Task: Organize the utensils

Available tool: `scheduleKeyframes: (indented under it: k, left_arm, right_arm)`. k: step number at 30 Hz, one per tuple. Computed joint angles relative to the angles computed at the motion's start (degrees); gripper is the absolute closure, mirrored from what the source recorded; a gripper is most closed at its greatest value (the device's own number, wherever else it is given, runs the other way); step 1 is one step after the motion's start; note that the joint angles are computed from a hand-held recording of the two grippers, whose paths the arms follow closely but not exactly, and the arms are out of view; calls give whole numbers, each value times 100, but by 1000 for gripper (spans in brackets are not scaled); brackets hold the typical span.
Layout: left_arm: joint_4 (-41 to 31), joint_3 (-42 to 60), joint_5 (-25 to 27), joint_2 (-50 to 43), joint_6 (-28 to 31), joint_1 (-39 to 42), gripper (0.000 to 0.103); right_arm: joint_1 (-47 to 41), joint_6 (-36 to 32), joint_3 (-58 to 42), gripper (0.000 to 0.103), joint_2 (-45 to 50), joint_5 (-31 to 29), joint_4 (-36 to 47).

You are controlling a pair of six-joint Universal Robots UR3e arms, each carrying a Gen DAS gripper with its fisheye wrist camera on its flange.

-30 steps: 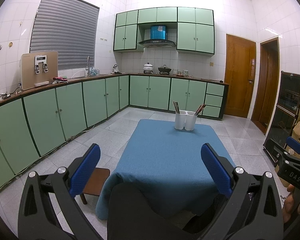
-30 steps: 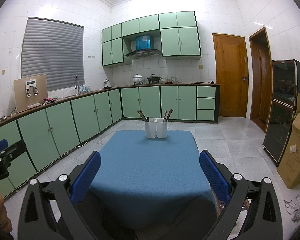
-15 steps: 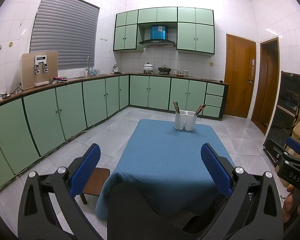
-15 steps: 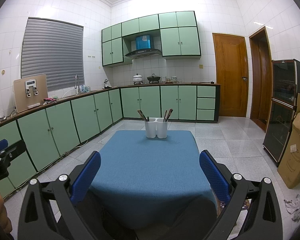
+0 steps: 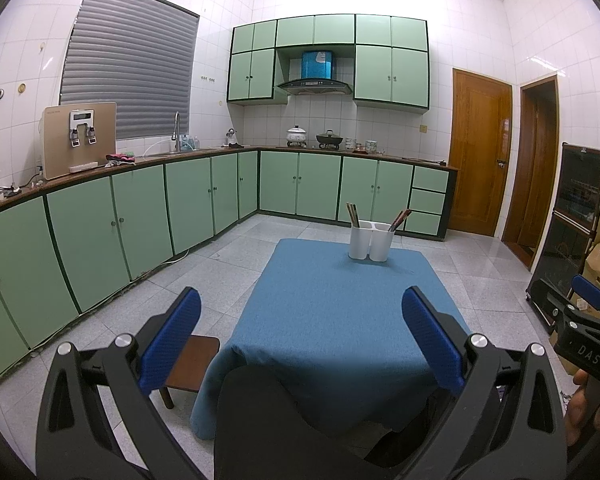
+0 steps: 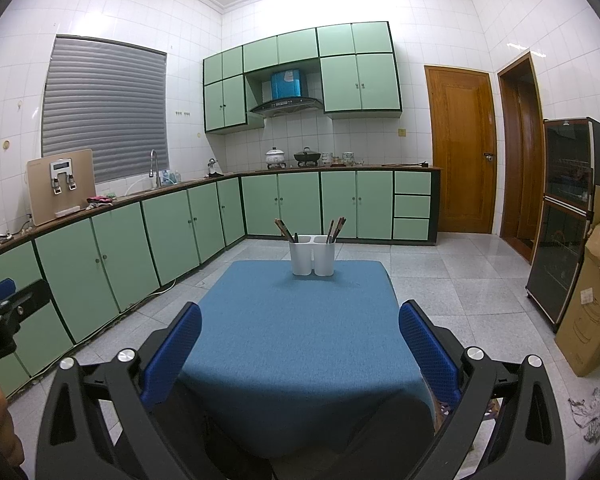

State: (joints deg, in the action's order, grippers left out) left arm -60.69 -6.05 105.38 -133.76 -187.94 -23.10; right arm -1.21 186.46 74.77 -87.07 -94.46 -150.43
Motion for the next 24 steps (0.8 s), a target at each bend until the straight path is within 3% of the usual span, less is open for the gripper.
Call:
scheduleKeyframes:
  k: [24]
  left_arm:
    - [42,-90,-10,52,2,11,5]
  right_arm:
    - [-13,2,-18,6,-3,11,24]
